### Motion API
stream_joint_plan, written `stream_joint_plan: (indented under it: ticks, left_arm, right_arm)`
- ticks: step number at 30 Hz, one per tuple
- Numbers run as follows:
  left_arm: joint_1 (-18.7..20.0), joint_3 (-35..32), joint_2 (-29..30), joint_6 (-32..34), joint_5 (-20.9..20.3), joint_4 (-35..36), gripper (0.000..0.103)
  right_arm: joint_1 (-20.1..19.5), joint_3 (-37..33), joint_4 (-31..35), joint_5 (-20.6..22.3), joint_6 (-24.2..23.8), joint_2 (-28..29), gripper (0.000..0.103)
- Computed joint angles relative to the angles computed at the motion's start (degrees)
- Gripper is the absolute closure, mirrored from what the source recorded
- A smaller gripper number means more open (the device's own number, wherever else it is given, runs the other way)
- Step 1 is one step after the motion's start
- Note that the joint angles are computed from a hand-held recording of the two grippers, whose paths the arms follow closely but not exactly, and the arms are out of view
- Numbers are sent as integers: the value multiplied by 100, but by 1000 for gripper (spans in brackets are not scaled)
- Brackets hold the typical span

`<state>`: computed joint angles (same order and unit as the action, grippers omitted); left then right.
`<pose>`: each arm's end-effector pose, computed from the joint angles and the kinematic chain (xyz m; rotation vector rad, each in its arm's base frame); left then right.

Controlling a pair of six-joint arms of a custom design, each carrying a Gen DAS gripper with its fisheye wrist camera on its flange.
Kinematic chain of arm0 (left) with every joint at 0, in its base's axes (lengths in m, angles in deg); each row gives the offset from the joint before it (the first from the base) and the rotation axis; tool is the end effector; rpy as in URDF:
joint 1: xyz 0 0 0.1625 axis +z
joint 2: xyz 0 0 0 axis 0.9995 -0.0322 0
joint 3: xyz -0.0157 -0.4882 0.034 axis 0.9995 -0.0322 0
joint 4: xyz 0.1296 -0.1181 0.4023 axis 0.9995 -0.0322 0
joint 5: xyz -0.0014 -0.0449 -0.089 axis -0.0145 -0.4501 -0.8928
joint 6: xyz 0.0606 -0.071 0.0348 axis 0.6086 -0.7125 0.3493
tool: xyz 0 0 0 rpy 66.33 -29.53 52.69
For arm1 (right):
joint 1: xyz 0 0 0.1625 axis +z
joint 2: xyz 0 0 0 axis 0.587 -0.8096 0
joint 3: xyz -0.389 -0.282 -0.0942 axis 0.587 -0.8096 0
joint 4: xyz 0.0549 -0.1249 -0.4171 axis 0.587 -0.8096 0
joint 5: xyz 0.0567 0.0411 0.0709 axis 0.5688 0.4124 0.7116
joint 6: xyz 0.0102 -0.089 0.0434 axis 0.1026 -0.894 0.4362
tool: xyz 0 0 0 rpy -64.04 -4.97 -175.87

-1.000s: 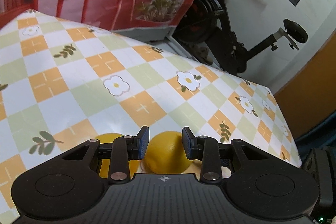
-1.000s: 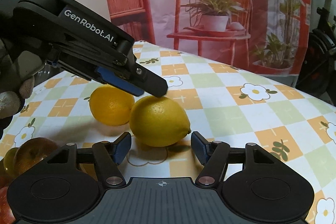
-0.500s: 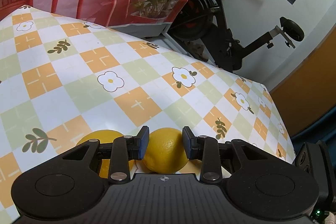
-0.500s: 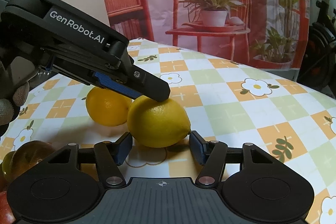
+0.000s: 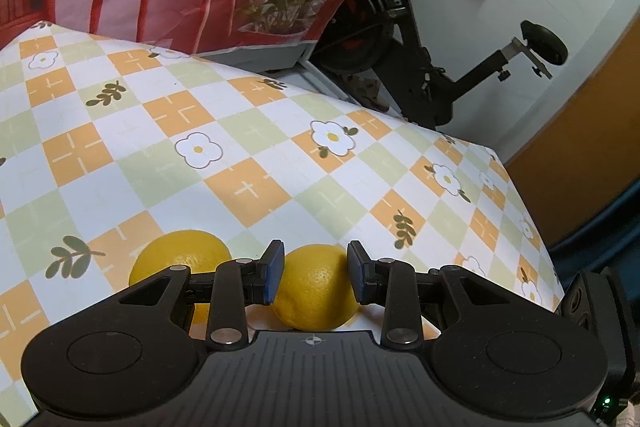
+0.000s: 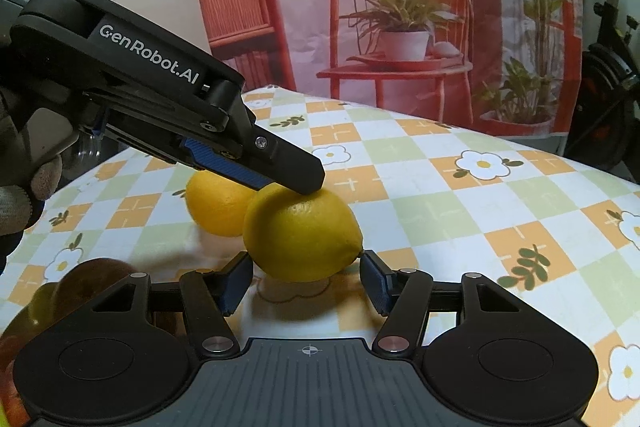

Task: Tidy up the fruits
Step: 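Grasp the other yellow lemon with the right gripper while the left holds its lemon, then carry both lemons over the cream plate and lower them onto the fruit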

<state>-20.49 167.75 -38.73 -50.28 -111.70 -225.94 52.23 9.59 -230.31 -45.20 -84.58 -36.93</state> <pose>-0.1098 -0.7461 0.1358 0.2846 2.6107 -0.9134 0.1191 -0.7991 -0.0118 1.2677 -2.5765 0.8132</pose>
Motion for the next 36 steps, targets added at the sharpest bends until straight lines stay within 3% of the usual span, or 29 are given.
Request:
stream_joint_plan:
  ticks: [15, 36]
  left_arm:
    - [-320, 469, -241, 128, 107, -405, 67]
    - [-883, 1689, -804, -23, 359, -1097, 66]
  right_arm:
    - [40, 691, -497, 200, 126, -457, 48]
    - [114, 2187, -1303, 330, 15, -1250, 48]
